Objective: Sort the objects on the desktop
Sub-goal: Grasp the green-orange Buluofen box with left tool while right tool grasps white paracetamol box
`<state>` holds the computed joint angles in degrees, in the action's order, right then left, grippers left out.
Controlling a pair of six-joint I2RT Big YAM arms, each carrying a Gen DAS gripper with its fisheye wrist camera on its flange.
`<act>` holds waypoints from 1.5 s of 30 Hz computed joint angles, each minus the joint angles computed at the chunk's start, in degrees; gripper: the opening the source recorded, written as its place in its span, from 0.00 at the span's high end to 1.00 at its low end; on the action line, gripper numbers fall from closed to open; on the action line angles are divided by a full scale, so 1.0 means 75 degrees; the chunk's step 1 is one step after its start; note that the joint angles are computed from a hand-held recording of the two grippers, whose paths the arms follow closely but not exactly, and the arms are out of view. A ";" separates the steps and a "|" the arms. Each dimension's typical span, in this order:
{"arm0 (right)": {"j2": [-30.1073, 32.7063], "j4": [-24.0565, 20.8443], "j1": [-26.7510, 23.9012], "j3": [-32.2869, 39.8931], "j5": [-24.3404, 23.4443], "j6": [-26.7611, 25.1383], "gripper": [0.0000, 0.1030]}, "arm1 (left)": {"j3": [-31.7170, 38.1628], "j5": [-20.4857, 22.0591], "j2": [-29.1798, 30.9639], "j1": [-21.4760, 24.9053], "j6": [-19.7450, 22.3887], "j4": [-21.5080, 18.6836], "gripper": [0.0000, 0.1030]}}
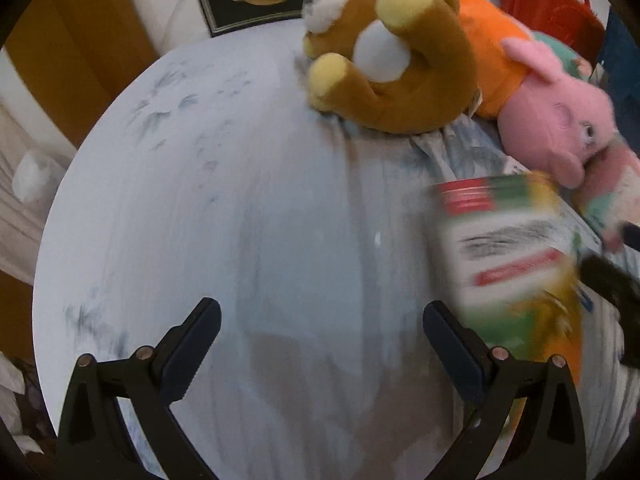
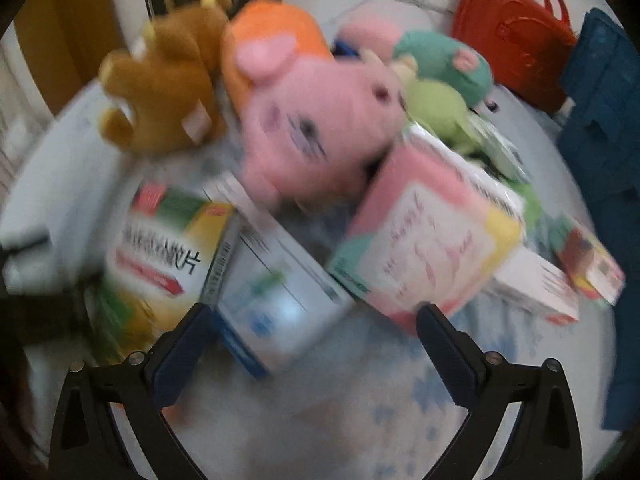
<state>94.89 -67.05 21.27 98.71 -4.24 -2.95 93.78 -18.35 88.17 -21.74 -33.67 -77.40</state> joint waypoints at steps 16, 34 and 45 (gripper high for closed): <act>-0.0836 -0.0348 -0.1157 -0.0313 -0.0372 -0.0691 0.35 | 0.1380 0.0710 0.1220 -0.0885 -0.1731 -0.0401 0.00; 0.0446 -0.0158 -0.0279 0.0174 -0.1257 -0.2013 0.14 | 0.0238 0.0189 0.0363 -0.0541 -0.1680 -0.0106 0.00; 0.0664 -0.0366 0.0058 0.0264 -0.0800 -0.2677 0.22 | 0.0169 0.0083 0.0306 -0.0497 -0.1740 -0.0037 0.15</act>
